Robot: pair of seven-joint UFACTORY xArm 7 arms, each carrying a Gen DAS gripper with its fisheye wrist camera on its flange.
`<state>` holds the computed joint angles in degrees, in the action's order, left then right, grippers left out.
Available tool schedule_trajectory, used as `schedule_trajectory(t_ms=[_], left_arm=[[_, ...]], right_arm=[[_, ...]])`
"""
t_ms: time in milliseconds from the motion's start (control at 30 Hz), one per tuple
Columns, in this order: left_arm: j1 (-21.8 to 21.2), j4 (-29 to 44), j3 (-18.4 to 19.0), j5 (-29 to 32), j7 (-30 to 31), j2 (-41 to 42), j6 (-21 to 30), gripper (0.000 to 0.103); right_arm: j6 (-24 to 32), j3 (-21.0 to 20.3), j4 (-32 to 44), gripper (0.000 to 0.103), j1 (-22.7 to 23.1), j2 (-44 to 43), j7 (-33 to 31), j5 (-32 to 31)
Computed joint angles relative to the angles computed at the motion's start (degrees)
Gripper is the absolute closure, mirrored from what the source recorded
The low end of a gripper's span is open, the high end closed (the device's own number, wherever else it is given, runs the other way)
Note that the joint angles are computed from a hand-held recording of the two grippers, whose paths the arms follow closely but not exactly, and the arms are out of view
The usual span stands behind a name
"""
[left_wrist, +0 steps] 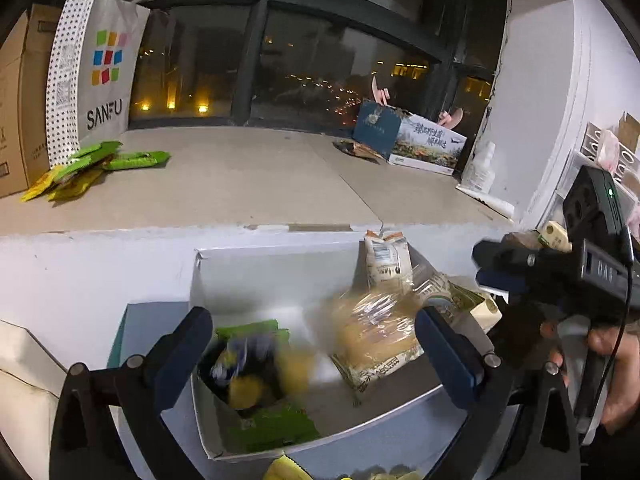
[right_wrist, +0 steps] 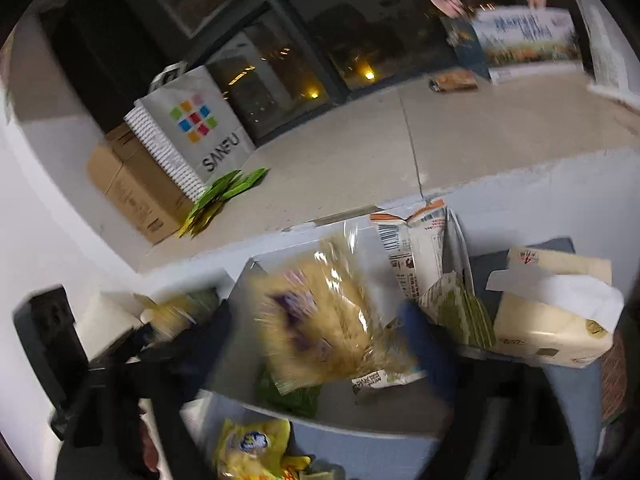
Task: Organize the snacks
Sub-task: 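Drop both bags into the white box and open both tools, then grasp the yellow chip bag with the right tool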
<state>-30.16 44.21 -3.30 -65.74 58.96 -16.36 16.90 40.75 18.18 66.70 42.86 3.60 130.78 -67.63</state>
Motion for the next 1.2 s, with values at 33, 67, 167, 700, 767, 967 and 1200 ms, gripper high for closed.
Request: schedule_trajectory(t_ms=[33, 67, 167, 700, 767, 967, 1200], left_arm=[[0.4, -0.5, -0.5, 0.8, -1.0, -0.1, -0.8, 0.0], [0.2, -0.9, -0.3, 0.8, -0.8, -0.3, -1.1, 0.0], [-0.1, -3.3, 0.2, 0.8, -0.4, -2.4, -2.0, 0.0], [0.6, -31.1, 3.4, 17.1, -11.4, -49.5, 10.8, 0.0], [2.4, -34.8, 3.4, 20.8, -14.5, -58.3, 15.2, 0.0], [11.3, -43.9, 9.2, 31.9, -24.5, -86.5, 34.7, 0.0], [21.2, -46.7, 18.5, 40.9, -28.3, -101.3, 50.7, 0.0]], right_arm=[[-0.2, -0.1, -0.4, 0.0, -0.1, -0.4, 0.5, 0.3], [1.0, 0.1, -0.6, 0.0, 0.1, -0.8, 0.7, 0.6], [3.8, 1.3, -1.0, 0.0, 0.7, -1.5, 0.0, 0.4], [21.5, 7.1, 9.0, 0.0, 13.3, 2.3, -15.4, 0.3], [23.7, 7.4, 10.2, 0.0, 16.2, 3.7, -15.2, -0.6], [29.1, 7.4, 11.3, 0.0, 24.9, 7.8, -9.1, -3.7], [26.0, 4.1, 14.3, 0.0, 30.3, 15.7, -6.4, -1.5]])
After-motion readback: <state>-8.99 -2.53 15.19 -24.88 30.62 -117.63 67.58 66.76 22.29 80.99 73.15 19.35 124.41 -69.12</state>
